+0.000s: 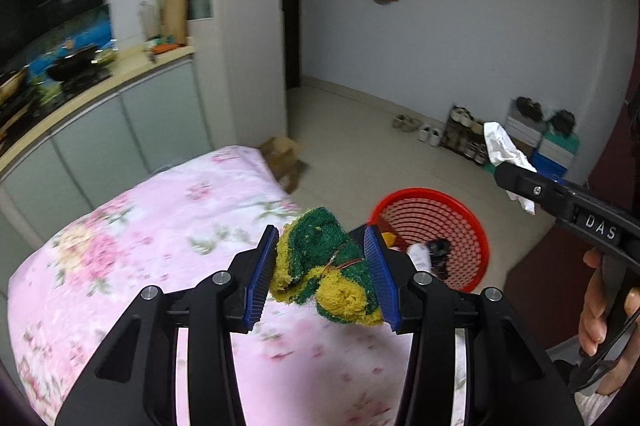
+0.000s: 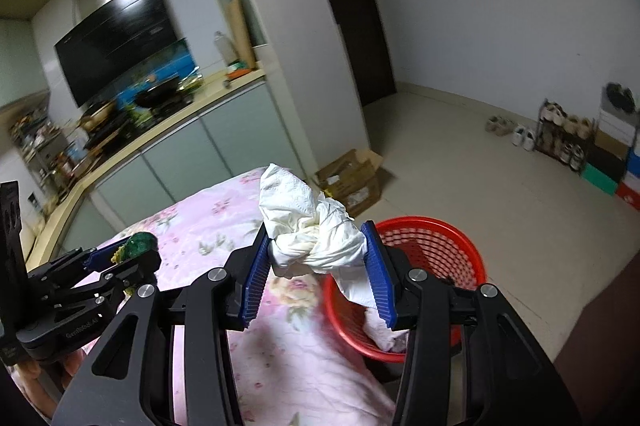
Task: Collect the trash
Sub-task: 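Carry the scrubber and white diaper in both tools over the red wastebasket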
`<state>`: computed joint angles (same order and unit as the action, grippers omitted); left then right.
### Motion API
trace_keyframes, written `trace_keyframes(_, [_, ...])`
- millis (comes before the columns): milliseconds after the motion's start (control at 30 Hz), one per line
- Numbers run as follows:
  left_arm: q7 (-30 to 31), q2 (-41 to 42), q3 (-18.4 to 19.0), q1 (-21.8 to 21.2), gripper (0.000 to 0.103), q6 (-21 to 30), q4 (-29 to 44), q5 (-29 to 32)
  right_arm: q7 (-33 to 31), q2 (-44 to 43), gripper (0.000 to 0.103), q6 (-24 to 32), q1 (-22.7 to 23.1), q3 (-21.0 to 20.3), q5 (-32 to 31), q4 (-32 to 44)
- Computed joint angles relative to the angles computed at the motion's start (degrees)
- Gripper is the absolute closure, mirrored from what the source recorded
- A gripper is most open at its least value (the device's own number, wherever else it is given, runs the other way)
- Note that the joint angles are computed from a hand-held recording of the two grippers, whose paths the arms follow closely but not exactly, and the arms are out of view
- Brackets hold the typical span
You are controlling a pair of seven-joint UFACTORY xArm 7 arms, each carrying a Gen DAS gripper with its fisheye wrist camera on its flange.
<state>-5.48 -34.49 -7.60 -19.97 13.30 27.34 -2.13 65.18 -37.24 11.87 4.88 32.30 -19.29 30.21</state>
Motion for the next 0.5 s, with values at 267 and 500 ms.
trace_keyframes(267, [2.38, 12.36, -0.81, -4.34, 0.06, -1.43, 7.21, -1.23, 1.92, -2.52, 0.059, 1.36, -0.18, -2.09, 1.45, -3.94])
trace_keyframes(500, [7.94, 21.36, 0.72, -8.75, 0.06, -0.23, 13.32, -7.58, 2.85, -2.08, 0.059, 1.24, -0.45, -4.13, 2.45, -6.67])
